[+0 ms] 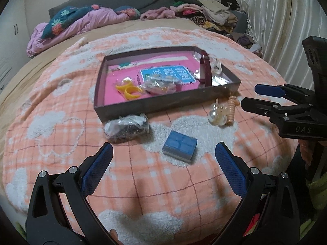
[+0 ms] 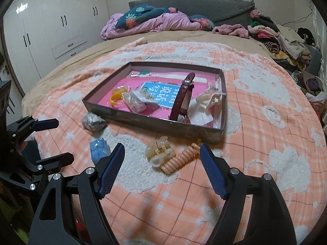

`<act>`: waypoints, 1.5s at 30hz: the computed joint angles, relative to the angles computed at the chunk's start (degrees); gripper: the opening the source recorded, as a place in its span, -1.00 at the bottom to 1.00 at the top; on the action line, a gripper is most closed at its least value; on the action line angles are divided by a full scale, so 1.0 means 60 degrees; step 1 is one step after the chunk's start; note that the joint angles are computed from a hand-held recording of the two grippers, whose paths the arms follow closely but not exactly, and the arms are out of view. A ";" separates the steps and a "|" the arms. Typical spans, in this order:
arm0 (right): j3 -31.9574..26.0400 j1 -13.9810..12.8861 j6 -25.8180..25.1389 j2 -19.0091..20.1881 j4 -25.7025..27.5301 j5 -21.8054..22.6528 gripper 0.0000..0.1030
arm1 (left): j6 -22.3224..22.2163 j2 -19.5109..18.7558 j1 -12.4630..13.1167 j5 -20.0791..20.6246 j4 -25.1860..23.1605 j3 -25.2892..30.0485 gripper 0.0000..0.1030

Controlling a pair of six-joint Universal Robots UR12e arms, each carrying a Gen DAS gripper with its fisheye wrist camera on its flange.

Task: Organize jewelry
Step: 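Grasp the blue plastic case with left tool while right tool grasps the clear pearl claw clip, then carry the blue case over the box with left tool while right tool carries the pearl clip there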

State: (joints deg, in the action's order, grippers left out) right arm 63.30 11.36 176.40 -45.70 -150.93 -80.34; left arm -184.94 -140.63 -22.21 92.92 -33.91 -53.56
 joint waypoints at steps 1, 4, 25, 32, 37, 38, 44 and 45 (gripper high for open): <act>-0.0007 0.0001 -0.0033 0.0015 0.0023 -0.0008 0.44 | -0.0010 -0.0011 0.0007 -0.0048 -0.0044 0.0003 0.81; -0.0068 0.0003 -0.0128 0.0081 0.0156 -0.0012 0.39 | 0.0003 -0.0081 0.0036 -0.0240 -0.0202 0.0066 0.74; -0.1419 0.0088 -0.0989 0.0970 0.1597 0.0113 -0.10 | 0.0177 -0.0671 0.0099 -0.1020 -0.0639 0.0751 0.54; -0.1417 0.0056 -0.0945 0.1022 0.1549 0.0287 -0.16 | 0.0199 -0.0908 0.0088 -0.1088 -0.0711 0.1111 0.46; -0.1081 -0.0019 -0.0639 0.0823 0.1279 0.0706 -0.17 | 0.0392 -0.1004 0.0048 -0.0906 -0.0697 0.1221 -0.18; -0.0996 -0.0023 -0.0621 0.0772 0.1185 0.0757 -0.17 | 0.0498 -0.0978 0.0030 -0.0814 -0.0601 0.1164 -0.18; -0.0675 -0.0043 -0.0345 0.0550 0.0735 0.0906 -0.17 | 0.0420 -0.0666 0.0069 -0.0637 0.0101 0.0685 -0.18; -0.0639 -0.0043 -0.0299 0.0521 0.0662 0.0895 -0.17 | 0.0339 -0.0601 0.0084 -0.0541 0.0235 0.0602 -0.18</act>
State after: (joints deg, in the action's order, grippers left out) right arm 59.47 11.10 174.61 -42.58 -146.96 -74.97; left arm -182.91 -144.23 -21.70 89.68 -32.50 -49.94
